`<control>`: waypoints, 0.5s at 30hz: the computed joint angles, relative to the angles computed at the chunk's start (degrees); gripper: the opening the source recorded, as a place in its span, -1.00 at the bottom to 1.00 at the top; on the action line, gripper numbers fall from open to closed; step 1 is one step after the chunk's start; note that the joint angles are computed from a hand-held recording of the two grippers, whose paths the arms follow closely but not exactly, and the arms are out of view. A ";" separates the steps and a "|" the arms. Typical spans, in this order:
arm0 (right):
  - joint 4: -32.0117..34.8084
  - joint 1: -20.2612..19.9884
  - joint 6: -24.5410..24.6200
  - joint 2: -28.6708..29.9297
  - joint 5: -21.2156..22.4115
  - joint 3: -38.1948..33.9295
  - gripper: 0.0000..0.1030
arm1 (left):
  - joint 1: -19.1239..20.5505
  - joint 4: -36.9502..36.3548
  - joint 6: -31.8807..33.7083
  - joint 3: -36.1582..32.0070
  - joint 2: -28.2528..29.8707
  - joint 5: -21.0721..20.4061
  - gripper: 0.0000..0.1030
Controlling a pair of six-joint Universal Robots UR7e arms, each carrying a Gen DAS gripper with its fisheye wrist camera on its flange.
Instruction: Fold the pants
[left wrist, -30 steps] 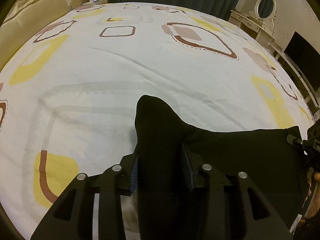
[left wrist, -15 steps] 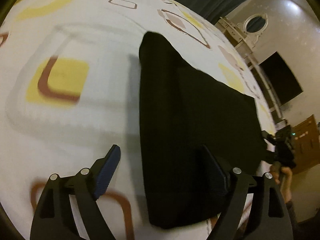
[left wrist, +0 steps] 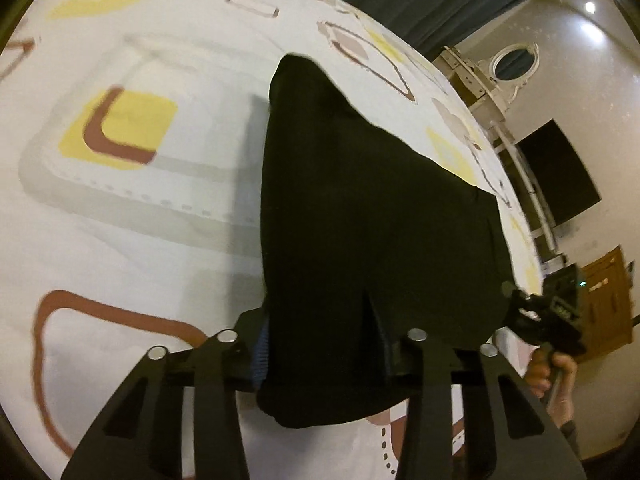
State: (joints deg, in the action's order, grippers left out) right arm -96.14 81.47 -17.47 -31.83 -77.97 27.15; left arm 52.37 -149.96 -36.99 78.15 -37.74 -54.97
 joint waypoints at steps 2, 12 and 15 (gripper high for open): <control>-0.59 -0.25 0.15 -0.96 1.07 1.42 -0.45 | -0.85 0.51 -0.01 0.50 -0.39 1.42 -0.28; -4.10 -1.74 1.14 -4.91 1.81 9.41 -0.43 | -2.47 2.70 1.44 0.79 0.58 6.98 -0.27; -4.60 -1.86 1.34 -4.97 2.03 9.95 -0.43 | -2.32 1.57 1.42 1.86 0.14 6.56 -0.25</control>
State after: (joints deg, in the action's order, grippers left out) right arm -100.74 79.61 -16.14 -36.80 -75.94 37.10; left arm 50.05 -148.39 -35.57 80.01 -37.60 -48.41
